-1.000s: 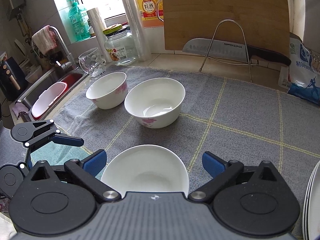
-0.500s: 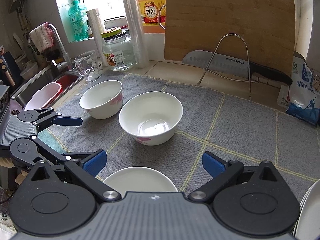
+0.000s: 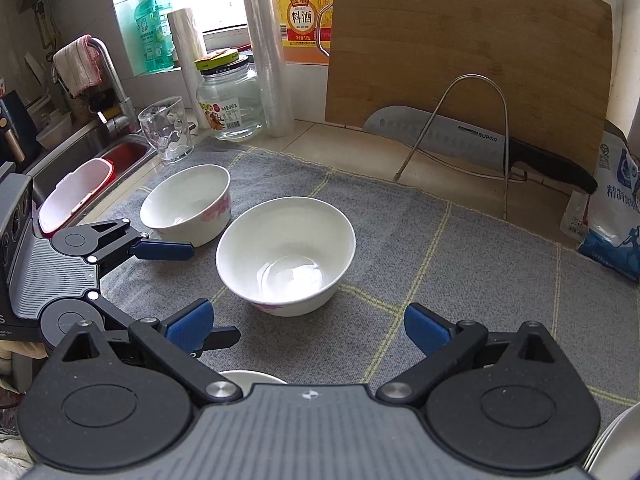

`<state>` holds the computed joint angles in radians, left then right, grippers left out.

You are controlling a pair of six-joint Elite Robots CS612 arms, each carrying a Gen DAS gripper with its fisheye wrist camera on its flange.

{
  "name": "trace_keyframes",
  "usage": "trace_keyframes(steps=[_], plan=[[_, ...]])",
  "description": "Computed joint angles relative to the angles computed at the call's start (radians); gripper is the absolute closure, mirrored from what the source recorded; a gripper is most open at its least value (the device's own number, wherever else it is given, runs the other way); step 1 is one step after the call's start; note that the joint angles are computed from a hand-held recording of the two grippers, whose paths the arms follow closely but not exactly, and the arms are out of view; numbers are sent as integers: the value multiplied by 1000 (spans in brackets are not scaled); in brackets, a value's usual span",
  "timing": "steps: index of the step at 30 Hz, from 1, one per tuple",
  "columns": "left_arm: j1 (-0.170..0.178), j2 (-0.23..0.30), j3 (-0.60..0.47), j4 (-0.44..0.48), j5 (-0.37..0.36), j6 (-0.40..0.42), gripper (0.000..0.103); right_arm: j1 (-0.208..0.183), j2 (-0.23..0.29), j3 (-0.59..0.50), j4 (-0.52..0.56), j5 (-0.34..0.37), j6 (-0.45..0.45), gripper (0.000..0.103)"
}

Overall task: Organize plates and bowls
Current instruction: 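Move the right tool to another white bowl and grasp its rim, then lift the white bowl with the right tool over a pink-flower bowl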

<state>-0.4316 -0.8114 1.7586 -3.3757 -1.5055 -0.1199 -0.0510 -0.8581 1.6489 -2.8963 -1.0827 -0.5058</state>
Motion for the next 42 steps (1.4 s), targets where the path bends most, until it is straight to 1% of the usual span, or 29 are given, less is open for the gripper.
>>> trace_keyframes(steps=[7,16,20,25,30,37,42], plan=[[-4,16,-28,18,18,-4,8,8,34,-64,65,5,-26,0],[-10,27,-49,32,36,28,8,21,70,-136,148,20,-71,1],[-12,30,-54,36,40,64,10,25,82,-159,176,23,-87,2],[-8,32,-62,47,28,64,10,31,97,-187,207,21,-97,5],[-6,35,-67,50,24,71,10,34,115,-221,248,27,-102,12],[-5,37,-71,48,15,83,13,40,130,-248,279,27,-114,18],[-5,38,-72,49,11,87,13,43,135,-258,297,26,-123,24]])
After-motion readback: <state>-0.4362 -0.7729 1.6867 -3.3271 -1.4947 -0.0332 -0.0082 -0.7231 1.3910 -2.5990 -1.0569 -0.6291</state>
